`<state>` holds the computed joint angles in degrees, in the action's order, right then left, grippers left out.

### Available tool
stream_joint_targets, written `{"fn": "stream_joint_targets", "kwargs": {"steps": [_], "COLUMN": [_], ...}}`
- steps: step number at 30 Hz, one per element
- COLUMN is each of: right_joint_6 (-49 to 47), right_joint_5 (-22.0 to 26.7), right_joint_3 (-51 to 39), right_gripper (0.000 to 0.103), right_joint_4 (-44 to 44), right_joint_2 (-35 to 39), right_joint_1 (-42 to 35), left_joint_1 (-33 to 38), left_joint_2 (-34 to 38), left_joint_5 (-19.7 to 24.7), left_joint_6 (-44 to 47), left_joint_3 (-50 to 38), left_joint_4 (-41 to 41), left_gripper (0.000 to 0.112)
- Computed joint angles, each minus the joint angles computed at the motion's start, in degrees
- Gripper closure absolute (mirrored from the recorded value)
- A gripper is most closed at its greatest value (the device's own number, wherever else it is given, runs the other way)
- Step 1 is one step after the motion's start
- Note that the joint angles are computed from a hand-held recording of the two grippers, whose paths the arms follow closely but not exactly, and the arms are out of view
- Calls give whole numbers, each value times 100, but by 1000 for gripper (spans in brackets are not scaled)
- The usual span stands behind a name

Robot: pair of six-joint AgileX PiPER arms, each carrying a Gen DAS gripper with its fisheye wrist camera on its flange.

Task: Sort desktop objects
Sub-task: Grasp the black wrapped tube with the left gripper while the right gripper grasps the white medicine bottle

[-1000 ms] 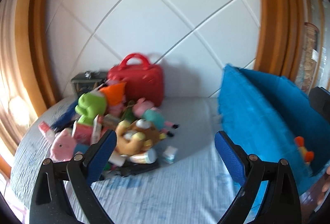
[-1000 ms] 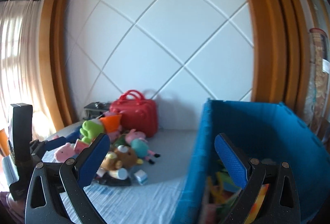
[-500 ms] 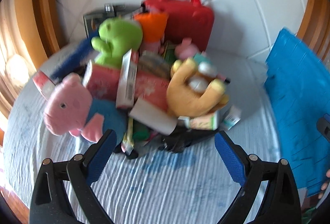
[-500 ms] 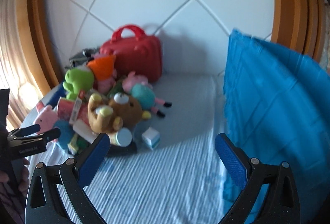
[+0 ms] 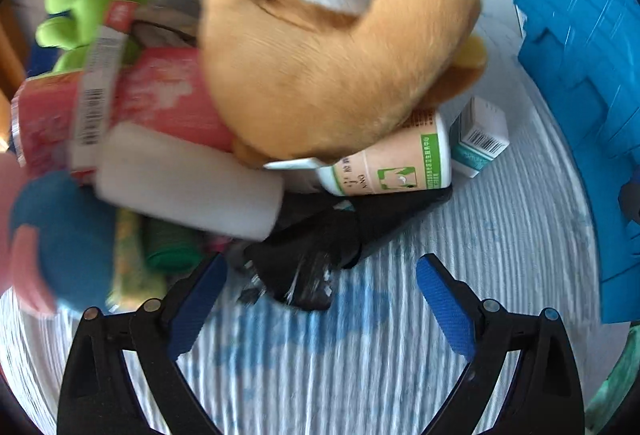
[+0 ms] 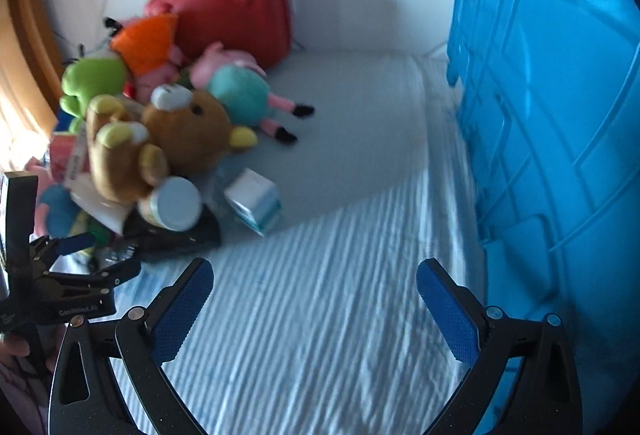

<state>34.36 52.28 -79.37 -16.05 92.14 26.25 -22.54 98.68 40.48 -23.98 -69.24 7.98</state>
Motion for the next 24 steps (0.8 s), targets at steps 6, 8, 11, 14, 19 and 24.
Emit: {"fn": "stream_joint_targets", "kwargs": {"steps": [6,8,11,14,19,24], "right_joint_6": [-212,-264,-262,-250,-227,-295], "right_joint_5": [-205,-238,-243,-256,-271,-333], "right_joint_3": [86,78,82,129,235,360], "right_gripper": [0,0,0,0,0,0], "right_joint_4": [267,352,413,461,495,674], "right_joint_2": [324,424,504,493,409,350], "right_joint_1": [-223,-272,-290,-254,-169,-98], "left_joint_1": [-236,-271,-409,-283,-352,-387], "left_joint_2": [675,796,1068,1023,617,-19], "left_joint_5": [68,62,123,-265,-368,-580], "left_joint_6": [-259,-314,-615,-471,-644,-585], "left_joint_3": [-505,-593,-742,-510,35,977], "left_joint_4": [544,620,885,356,211,-239], "left_gripper": [15,13,11,24,58,63]}}
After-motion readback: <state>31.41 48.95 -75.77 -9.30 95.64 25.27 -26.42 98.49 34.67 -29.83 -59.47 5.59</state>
